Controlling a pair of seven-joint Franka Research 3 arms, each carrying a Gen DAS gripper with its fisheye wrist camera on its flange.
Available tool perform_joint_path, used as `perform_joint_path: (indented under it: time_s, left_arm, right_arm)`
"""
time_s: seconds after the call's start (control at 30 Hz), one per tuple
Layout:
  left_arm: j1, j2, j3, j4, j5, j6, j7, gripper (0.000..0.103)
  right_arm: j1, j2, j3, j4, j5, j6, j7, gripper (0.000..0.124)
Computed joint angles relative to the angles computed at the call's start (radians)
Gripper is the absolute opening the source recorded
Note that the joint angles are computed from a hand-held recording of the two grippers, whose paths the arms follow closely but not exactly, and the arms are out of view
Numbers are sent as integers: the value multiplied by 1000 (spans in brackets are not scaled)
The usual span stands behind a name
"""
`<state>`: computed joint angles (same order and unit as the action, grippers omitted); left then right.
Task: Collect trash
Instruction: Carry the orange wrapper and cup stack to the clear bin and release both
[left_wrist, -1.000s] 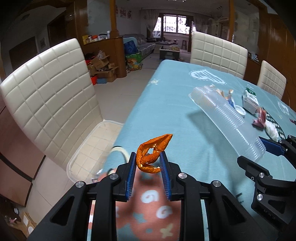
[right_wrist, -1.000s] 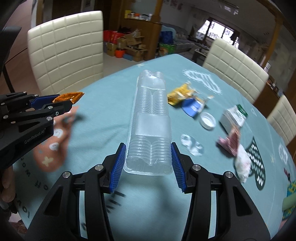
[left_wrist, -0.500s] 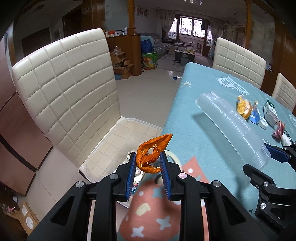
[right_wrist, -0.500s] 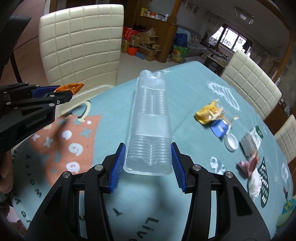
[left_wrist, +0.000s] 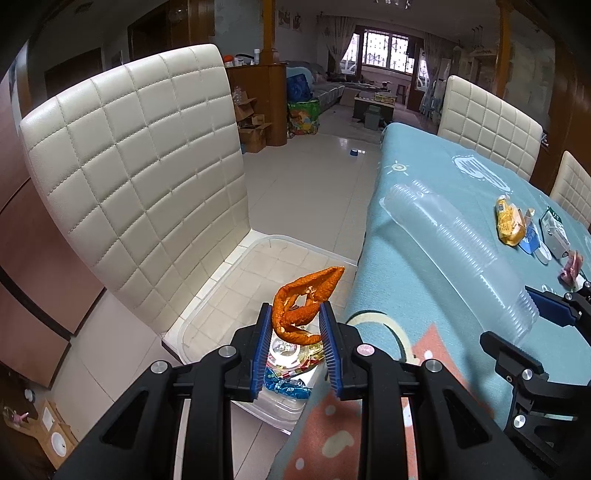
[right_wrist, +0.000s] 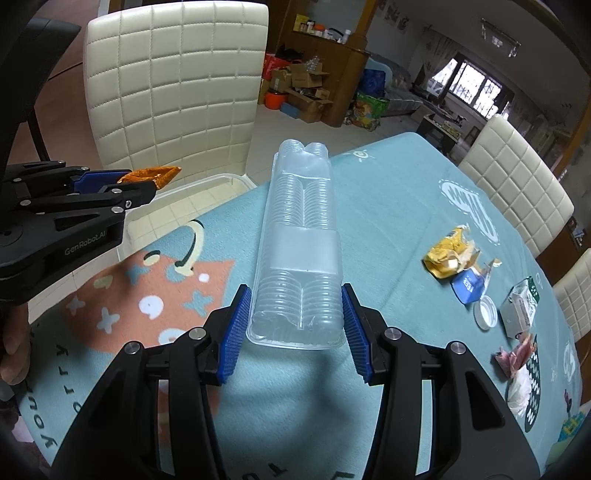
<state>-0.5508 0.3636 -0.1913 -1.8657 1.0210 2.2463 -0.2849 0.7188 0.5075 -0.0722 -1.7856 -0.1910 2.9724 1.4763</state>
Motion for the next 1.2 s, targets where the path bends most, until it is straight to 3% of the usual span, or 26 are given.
perform_joint_path:
  time_s: [0.07, 0.1, 0.13, 0.17, 0.23, 0.43, 0.77, 1.07, 1.17, 1.2]
  left_arm:
    - [8, -4, 2, -9, 5, 23, 2, 27]
    - [14, -7, 3, -16, 6, 44, 3, 33]
    - [19, -9, 3, -21, 4, 59, 5, 42]
    - [25, -13, 4, -31, 3, 80, 1, 65]
    - [21, -25, 13, -50, 39, 97, -45, 75]
    - [26, -47, 5, -81, 58, 69, -77, 75]
    - [19, -80, -24, -116, 59, -55, -62, 75]
    - [33, -104, -38, -151, 49, -66, -80, 75]
    - [38, -107, -41, -158, 46, -62, -85, 75]
    - [39, -107, -41, -158, 44, -61, -85, 75]
  right_arm:
    - [-3, 10, 6, 16, 5, -9, -3, 50]
    - [1, 18, 5, 27, 5, -14, 0, 50]
    - [1, 24, 5, 36, 7, -18, 1, 50]
    - [-1, 29, 8, 44, 10, -22, -1, 50]
    - [-6, 36, 16, 56, 15, -28, -7, 50]
    - [-10, 64, 35, 96, 28, -47, -28, 51]
    - [0, 94, 58, 141, 45, -49, -77, 51]
    - [27, 121, 49, 186, 50, -27, -113, 51]
    - [35, 131, 42, 200, 54, -7, -118, 54]
    - [48, 131, 25, 196, 51, 9, -108, 61]
